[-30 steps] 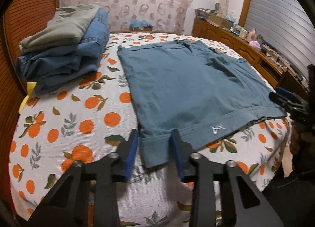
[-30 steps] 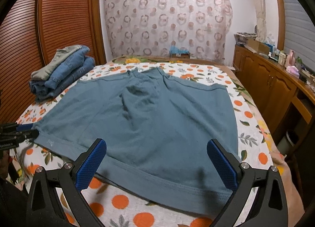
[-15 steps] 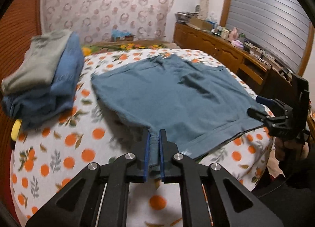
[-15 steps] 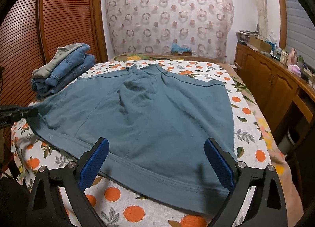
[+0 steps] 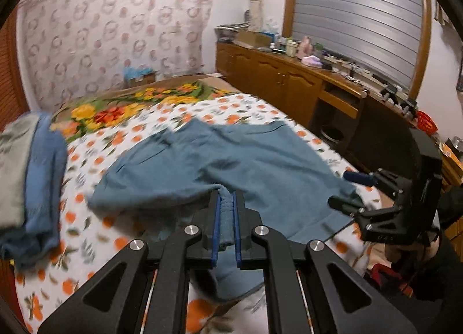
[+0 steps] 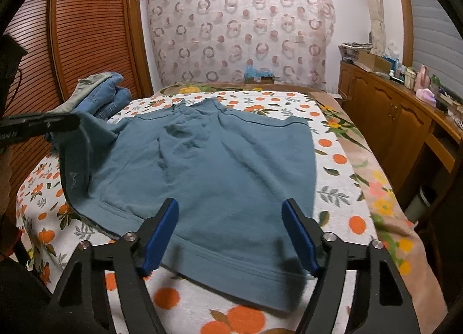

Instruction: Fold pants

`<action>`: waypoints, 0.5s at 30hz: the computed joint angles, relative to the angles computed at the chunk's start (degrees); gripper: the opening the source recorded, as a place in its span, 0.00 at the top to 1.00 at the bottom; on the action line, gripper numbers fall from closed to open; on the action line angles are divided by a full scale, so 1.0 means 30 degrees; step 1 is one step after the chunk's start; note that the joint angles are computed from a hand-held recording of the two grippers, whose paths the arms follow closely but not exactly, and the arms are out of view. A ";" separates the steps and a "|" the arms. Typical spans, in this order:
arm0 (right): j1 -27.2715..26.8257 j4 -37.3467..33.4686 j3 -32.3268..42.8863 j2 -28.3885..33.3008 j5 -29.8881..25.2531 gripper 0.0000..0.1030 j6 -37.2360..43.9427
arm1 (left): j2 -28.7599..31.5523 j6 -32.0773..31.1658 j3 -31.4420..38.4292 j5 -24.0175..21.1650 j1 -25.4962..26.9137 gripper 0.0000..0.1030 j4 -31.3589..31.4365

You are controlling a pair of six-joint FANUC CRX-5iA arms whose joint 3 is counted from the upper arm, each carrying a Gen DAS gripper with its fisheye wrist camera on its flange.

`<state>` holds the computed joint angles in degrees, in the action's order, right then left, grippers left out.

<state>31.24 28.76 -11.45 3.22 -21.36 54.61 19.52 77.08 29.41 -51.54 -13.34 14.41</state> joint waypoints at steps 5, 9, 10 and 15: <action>-0.0197 0.0323 -0.0317 -0.0279 0.0139 0.49 -0.0590 | 0.1638 -0.0384 0.2438 -0.0908 -0.0647 0.91 0.0418; -0.0269 0.0546 -0.0596 -0.0498 0.0276 0.55 -0.0916 | 0.2626 -0.0424 0.3828 -0.1486 -0.0988 0.91 0.0766; -0.0324 0.0498 -0.0638 -0.0557 0.0302 0.55 -0.0885 | 0.2902 -0.0410 0.4211 -0.1674 -0.1065 0.91 0.0803; -0.0357 0.1285 -0.1055 -0.0678 0.0696 0.57 -0.1822 | 0.3515 0.0056 0.5163 -0.2134 -0.1358 0.91 0.0257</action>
